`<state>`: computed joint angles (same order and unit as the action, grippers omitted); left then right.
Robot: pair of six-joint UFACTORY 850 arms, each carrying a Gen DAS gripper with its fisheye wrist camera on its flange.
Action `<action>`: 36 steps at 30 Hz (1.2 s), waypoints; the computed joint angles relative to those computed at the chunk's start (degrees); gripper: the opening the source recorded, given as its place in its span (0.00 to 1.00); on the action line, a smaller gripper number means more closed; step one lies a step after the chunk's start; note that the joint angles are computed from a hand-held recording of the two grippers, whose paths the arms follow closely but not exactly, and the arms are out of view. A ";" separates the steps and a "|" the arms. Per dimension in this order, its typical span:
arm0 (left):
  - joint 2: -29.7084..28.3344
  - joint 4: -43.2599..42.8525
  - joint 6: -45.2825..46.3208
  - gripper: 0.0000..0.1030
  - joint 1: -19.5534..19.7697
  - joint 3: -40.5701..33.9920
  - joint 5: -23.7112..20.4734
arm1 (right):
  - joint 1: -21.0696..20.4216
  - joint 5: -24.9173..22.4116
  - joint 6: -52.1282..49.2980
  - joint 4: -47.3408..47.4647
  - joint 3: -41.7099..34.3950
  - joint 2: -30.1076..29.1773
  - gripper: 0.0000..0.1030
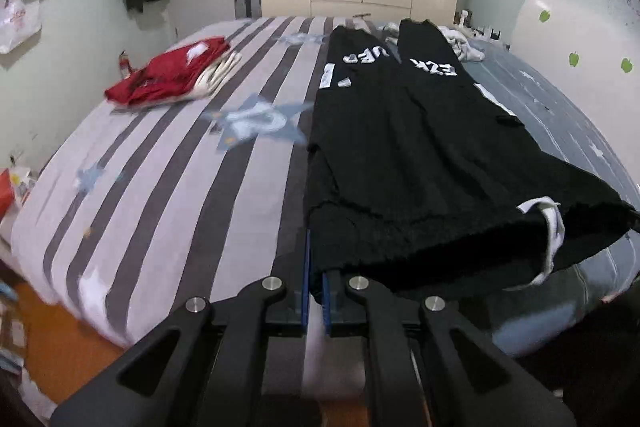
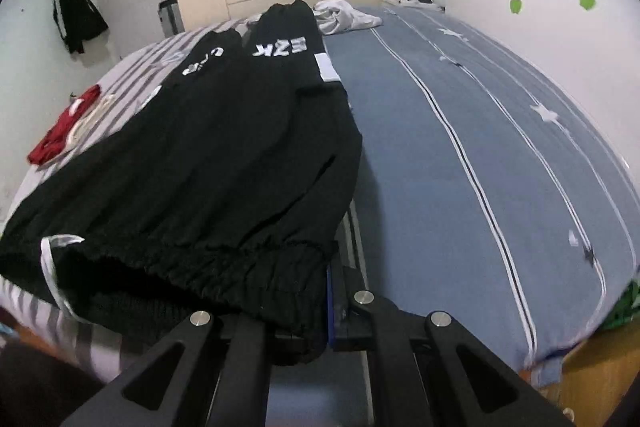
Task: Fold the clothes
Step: 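Lower the pants flat onto the bed with both grippers, legs stretched out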
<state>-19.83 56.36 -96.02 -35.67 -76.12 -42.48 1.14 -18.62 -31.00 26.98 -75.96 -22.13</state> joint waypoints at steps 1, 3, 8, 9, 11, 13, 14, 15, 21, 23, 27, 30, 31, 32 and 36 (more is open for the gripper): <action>1.14 -1.58 0.11 0.03 -0.31 1.34 0.73 | -0.33 -0.56 -0.66 0.07 1.73 1.41 0.04; 2.03 -6.28 3.68 0.03 -1.43 2.16 -0.02 | -0.49 -2.03 1.56 -3.89 4.12 2.73 0.04; 0.99 -15.83 9.97 0.05 -0.93 3.16 4.04 | -0.72 -5.84 7.24 -12.40 4.06 0.49 0.07; 0.68 -17.68 10.76 0.06 -0.50 3.31 4.74 | -0.58 -5.80 8.27 -13.83 3.52 -0.39 0.11; 0.01 -21.75 12.77 0.08 0.38 3.50 5.90 | -0.48 -5.50 8.35 -14.73 2.96 -1.46 0.15; -0.43 -24.76 14.90 0.12 0.79 3.12 5.87 | -0.68 -4.94 4.55 -11.68 3.28 -1.10 0.27; -0.54 -23.80 14.36 0.16 0.54 3.02 5.39 | -0.70 -4.29 2.59 -10.15 3.32 -0.68 0.31; -0.63 -22.15 13.34 0.22 0.13 2.81 4.56 | -0.68 -3.39 0.81 -8.77 3.66 -0.17 0.35; -0.82 -14.28 7.21 0.35 -0.06 3.02 5.68 | -0.05 0.80 2.48 -12.62 5.40 0.28 0.48; -1.93 -17.20 8.94 0.35 1.14 2.38 6.75 | 0.28 -0.90 11.08 -19.60 4.37 -1.32 0.47; -3.94 -18.56 10.09 0.35 2.62 1.49 7.87 | -0.53 1.38 14.54 -19.97 2.53 -3.17 0.47; -4.47 -17.30 9.29 0.12 2.99 1.12 8.70 | -1.53 1.09 8.46 -12.10 0.42 -4.88 0.32; -4.29 -15.97 8.36 0.08 2.85 1.10 8.73 | -2.09 -0.01 6.06 -8.60 -0.32 -5.46 0.11; -4.09 -14.17 6.98 0.06 2.66 1.19 8.82 | -2.50 -0.38 3.02 -4.43 -0.12 -5.32 0.05; -2.18 -0.92 0.06 0.05 0.20 0.35 4.53 | -4.38 -0.48 -13.39 15.25 2.26 -1.24 0.05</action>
<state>-22.01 55.43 -95.96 -35.47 -75.77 -37.96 -3.23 -19.10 -44.40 42.22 -73.70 -23.37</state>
